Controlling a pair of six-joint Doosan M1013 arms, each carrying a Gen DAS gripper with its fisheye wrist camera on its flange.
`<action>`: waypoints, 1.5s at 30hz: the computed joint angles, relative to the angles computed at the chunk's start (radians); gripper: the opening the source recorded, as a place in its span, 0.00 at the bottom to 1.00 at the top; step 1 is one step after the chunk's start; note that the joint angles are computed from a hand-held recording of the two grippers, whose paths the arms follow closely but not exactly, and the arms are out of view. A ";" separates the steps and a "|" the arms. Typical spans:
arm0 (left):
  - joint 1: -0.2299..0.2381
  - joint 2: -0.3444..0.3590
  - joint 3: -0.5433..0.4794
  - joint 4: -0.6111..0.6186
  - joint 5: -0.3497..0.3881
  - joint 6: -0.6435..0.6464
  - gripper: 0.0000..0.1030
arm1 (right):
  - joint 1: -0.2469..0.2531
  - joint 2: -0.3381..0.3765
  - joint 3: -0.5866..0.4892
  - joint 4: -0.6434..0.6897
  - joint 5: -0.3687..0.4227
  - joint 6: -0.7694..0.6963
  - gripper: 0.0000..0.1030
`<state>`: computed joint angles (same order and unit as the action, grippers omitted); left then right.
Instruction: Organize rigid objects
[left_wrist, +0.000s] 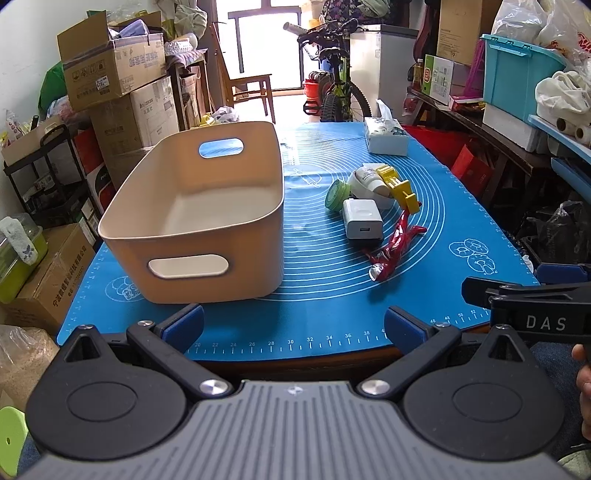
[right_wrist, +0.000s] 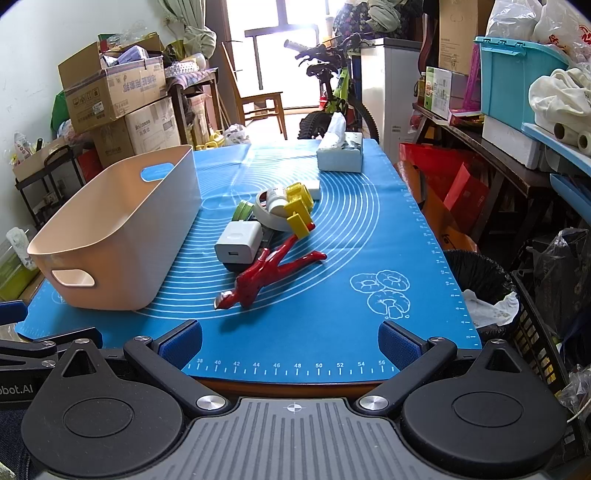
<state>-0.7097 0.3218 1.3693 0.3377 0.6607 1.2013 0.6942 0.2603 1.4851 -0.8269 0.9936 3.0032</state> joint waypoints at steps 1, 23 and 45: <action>0.000 0.000 0.000 -0.001 -0.001 0.001 0.99 | 0.000 0.000 0.000 0.000 0.000 0.000 0.97; -0.003 0.000 0.000 -0.008 -0.001 0.003 0.99 | -0.002 -0.001 -0.003 0.005 0.001 -0.005 0.97; 0.000 0.000 0.001 -0.014 -0.002 0.008 0.99 | -0.002 0.000 -0.001 0.010 -0.001 0.004 0.97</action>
<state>-0.7096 0.3215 1.3702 0.3239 0.6583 1.2097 0.6922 0.2608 1.4842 -0.8171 0.9922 3.0068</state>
